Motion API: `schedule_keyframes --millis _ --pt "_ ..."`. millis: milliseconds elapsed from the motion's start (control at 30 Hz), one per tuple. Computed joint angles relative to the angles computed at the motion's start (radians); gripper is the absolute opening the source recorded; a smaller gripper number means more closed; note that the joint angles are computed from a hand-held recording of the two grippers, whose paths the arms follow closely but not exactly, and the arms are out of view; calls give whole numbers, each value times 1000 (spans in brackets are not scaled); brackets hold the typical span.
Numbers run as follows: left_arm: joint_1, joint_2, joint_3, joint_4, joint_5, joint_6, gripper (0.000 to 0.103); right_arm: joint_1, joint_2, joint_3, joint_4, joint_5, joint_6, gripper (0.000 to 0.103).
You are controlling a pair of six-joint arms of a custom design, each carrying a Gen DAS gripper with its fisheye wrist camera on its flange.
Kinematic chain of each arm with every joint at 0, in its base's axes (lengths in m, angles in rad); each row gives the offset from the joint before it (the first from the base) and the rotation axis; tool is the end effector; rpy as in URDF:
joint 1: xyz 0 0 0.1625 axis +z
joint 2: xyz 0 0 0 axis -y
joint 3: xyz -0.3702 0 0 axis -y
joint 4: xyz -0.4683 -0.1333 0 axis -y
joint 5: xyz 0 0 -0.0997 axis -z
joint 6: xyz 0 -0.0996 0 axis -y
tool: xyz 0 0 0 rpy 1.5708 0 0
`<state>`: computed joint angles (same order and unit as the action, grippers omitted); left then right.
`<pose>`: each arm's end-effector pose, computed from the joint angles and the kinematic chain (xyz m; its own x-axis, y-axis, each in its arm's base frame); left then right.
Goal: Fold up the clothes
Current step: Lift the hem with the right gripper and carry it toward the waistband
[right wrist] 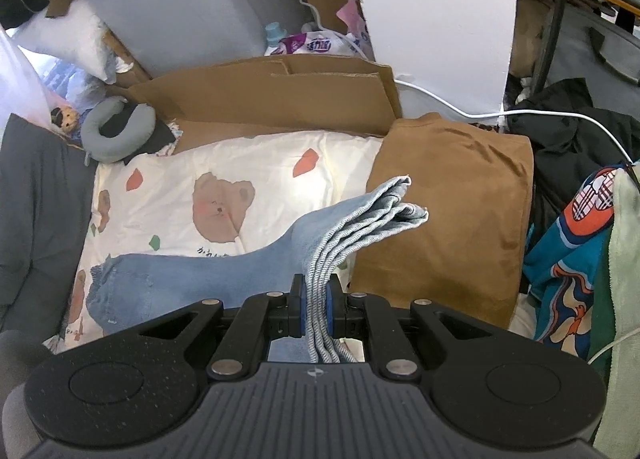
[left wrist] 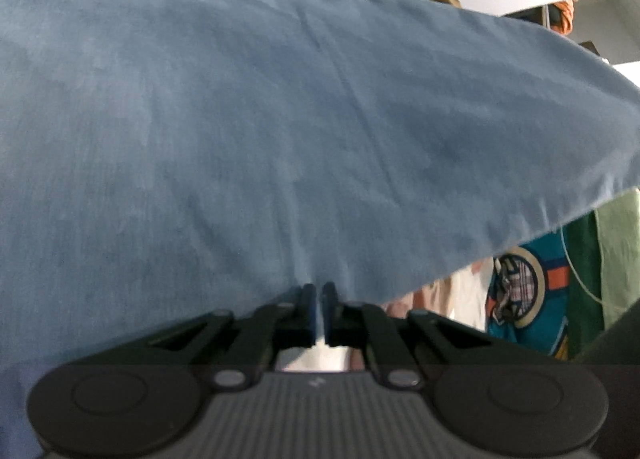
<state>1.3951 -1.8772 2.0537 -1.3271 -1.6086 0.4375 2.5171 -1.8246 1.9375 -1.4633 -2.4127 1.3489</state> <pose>0.0577 -0.4163 0.3017 -0.8261 0.5253 0.2041 0.5626 0.7467 0.3549 0.4037 -0.2183 0.3816 -0.8288 0.4167 0.3734 0.0766 0.7457 -0.6619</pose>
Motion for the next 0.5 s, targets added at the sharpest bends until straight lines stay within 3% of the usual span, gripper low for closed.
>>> schedule_keyframes --millis 500 --pt "-68 184 -14 -296 -33 -64 2 18 38 -30 -5 19 3 8"
